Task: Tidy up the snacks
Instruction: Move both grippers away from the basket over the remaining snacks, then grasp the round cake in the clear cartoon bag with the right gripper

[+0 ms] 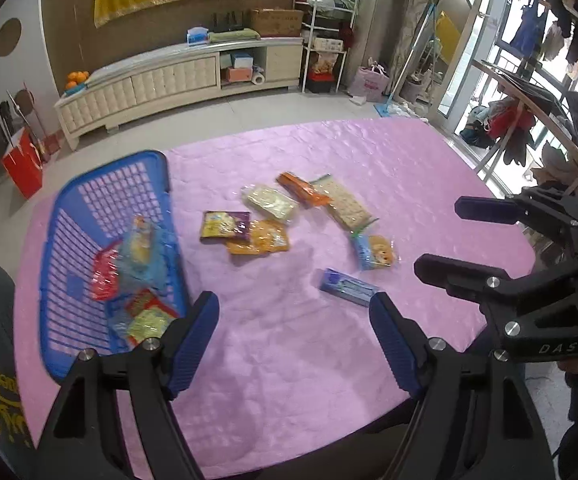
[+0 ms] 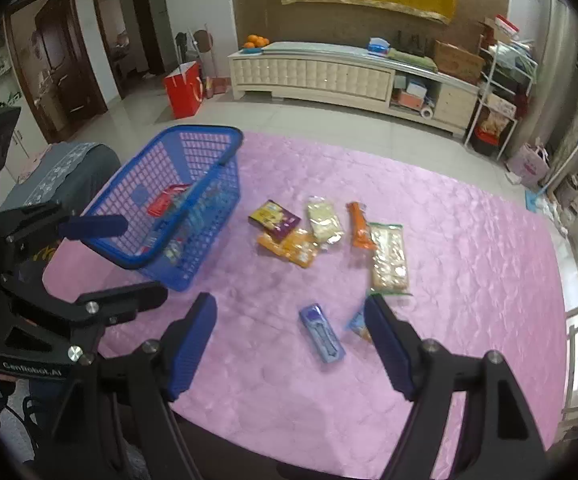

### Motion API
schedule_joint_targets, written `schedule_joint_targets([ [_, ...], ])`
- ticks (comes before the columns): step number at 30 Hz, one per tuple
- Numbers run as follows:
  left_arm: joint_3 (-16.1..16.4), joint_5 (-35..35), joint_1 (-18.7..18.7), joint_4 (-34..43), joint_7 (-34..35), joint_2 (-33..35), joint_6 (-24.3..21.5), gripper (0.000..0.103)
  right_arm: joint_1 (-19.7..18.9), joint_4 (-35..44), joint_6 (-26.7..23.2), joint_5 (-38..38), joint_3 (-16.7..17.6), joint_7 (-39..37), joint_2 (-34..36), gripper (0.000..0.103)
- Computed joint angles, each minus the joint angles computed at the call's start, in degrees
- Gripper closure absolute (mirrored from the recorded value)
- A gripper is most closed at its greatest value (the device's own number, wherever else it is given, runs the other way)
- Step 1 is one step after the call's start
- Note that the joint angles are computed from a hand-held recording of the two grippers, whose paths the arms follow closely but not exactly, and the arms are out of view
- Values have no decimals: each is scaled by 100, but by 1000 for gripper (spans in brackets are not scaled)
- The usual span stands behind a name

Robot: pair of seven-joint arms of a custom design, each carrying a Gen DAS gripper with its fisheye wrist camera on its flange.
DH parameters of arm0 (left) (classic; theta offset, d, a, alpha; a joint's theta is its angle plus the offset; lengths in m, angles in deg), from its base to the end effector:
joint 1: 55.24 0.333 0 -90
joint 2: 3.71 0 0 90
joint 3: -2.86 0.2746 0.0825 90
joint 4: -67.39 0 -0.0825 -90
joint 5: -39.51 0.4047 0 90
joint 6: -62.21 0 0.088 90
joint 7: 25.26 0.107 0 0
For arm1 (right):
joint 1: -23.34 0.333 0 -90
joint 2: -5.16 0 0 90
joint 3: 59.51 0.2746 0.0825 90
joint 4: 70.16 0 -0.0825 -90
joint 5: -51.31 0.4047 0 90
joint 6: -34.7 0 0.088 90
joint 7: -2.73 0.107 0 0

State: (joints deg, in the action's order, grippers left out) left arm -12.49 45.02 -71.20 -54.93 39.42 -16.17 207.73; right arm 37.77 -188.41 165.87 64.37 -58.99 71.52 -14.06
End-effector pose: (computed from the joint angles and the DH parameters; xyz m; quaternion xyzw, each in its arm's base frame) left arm 0.4786 -0.3009 0.5187 -0.6099 0.7300 -0.2695 0.1497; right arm 0.5122 0.1426 0.5942 -0.8296 0.4752 -0.1371 0.2592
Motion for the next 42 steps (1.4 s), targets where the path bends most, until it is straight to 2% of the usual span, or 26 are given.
schedule_joint_targets([
  [4, -66, -9, -28, 122, -332, 265, 78, 27, -105, -201, 210, 72, -106, 11, -26, 23],
  [7, -56, -183, -63, 59, -661, 384, 380, 27, -170, -357, 420, 220, -196, 22, -17, 23],
  [10, -157, 365, -8, 180, -1293, 600, 353, 27, -280, -451, 496, 210, -215, 171, 48, 23],
  [14, -91, 279, -74, 183, -1651, 855, 579, 27, -401, -389, 420, 174, -243, 367, 300, 23],
  [19, -17, 527, -132, 443, -1993, 1342, 465, 27, -544, -420, 651, -167, -165, 607, 571, 23],
  [25, 94, 825, -222, 669, -2360, 1746, 372, 27, -563, -330, 937, -135, -186, 490, 960, 23],
  [34, 194, 841, -298, 959, -2482, 2192, 187, 27, -598, 98, 1114, -575, -67, 605, 1667, 23],
  [37, 226, 907, -329, 1051, -2465, 2289, 123, 27, -639, 391, 770, -474, -83, 645, 1979, 23],
  [39, 234, 884, -330, 1089, -2436, 2337, 97, 27, -720, 665, 356, 46, -115, 531, 2190, 23],
  [42, 254, 832, -322, 1096, -2441, 2389, 115, 27, -756, 796, 245, 66, -96, 646, 2284, 23],
])
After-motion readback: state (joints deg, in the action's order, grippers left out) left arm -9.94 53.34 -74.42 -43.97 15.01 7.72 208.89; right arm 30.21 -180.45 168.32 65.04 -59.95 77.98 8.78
